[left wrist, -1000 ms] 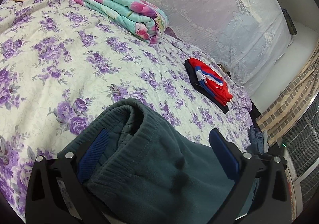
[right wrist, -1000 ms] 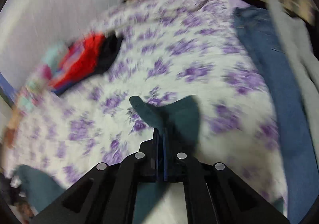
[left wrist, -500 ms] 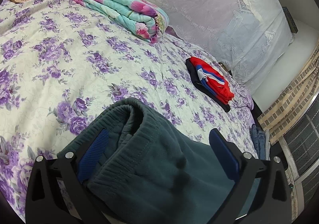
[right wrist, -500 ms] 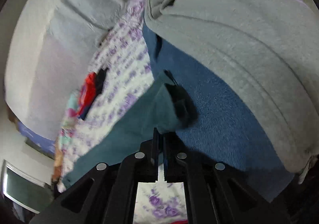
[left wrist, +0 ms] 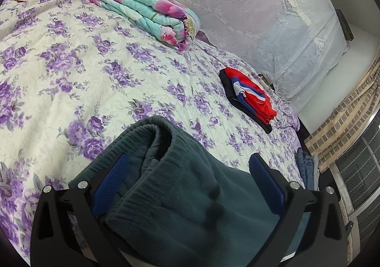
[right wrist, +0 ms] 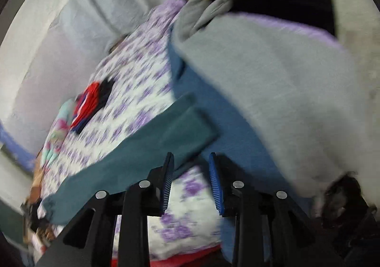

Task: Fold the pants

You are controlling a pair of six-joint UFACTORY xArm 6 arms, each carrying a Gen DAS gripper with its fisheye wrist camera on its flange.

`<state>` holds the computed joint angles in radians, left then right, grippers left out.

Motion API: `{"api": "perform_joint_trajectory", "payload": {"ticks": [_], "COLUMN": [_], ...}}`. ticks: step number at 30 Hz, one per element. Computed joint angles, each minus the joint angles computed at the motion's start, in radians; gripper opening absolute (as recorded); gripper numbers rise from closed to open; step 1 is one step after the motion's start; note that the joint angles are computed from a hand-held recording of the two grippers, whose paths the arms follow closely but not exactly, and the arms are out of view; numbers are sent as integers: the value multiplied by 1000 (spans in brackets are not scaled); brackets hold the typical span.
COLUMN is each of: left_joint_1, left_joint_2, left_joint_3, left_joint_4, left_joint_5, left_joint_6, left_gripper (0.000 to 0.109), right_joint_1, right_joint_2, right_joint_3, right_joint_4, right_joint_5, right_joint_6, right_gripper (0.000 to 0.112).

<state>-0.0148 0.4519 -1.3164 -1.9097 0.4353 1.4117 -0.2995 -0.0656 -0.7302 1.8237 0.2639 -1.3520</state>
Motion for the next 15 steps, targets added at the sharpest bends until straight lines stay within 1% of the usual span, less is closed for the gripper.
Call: {"api": "perform_joint_trajectory", "payload": {"ticks": [2, 3, 4, 5, 6, 7, 8, 9, 10, 11, 12, 13, 14, 15], "left_joint_1": [3, 3, 1, -5, -21, -47, -55, -42, -33, -12, 17, 27, 23, 16], "left_joint_2": [-4, -3, 0, 3, 8, 18, 26, 34, 38, 39, 35, 25, 20, 14], "left_joint_3": [4, 3, -3, -10, -23, -45, -57, -60, -63, -56, -45, -34, -29, -24], "left_joint_4": [15, 23, 42, 58, 67, 53, 70, 103, 124, 157, 158, 141, 128, 119], "left_joint_5": [5, 1, -14, -36, -101, -205, -284, -320, -315, -268, -207, -188, -211, -234], "left_joint_6": [-6, -6, -22, -36, -42, -35, -58, -122, -173, -226, -238, -208, -179, -160], "left_gripper": [98, 98, 98, 98, 98, 98, 98, 98, 98, 98, 98, 98, 97, 97], "right_joint_1": [-1, 34, 85, 123, 181, 203, 244, 280, 307, 350, 361, 371, 377, 370], "right_joint_2": [-41, -54, -51, -39, -15, -3, 33, 69, 93, 151, 177, 161, 136, 114], "right_joint_3": [29, 31, 18, 0, -26, -36, -63, -88, -100, -119, -113, -90, -63, -42], "right_joint_4": [36, 60, 85, 91, 73, 59, 19, -30, -110, -212, -272, -291, -280, -294], "right_joint_5": [73, 73, 43, 24, 12, 13, 6, -16, -44, -88, -97, -118, -126, -119], "right_joint_6": [-80, -153, -224, -263, -294, -302, -299, -284, -227, -160, -134, -150, -182, -172], "right_gripper": [31, 31, 31, 31, 31, 31, 32, 32, 33, 36, 36, 36, 37, 36]}}
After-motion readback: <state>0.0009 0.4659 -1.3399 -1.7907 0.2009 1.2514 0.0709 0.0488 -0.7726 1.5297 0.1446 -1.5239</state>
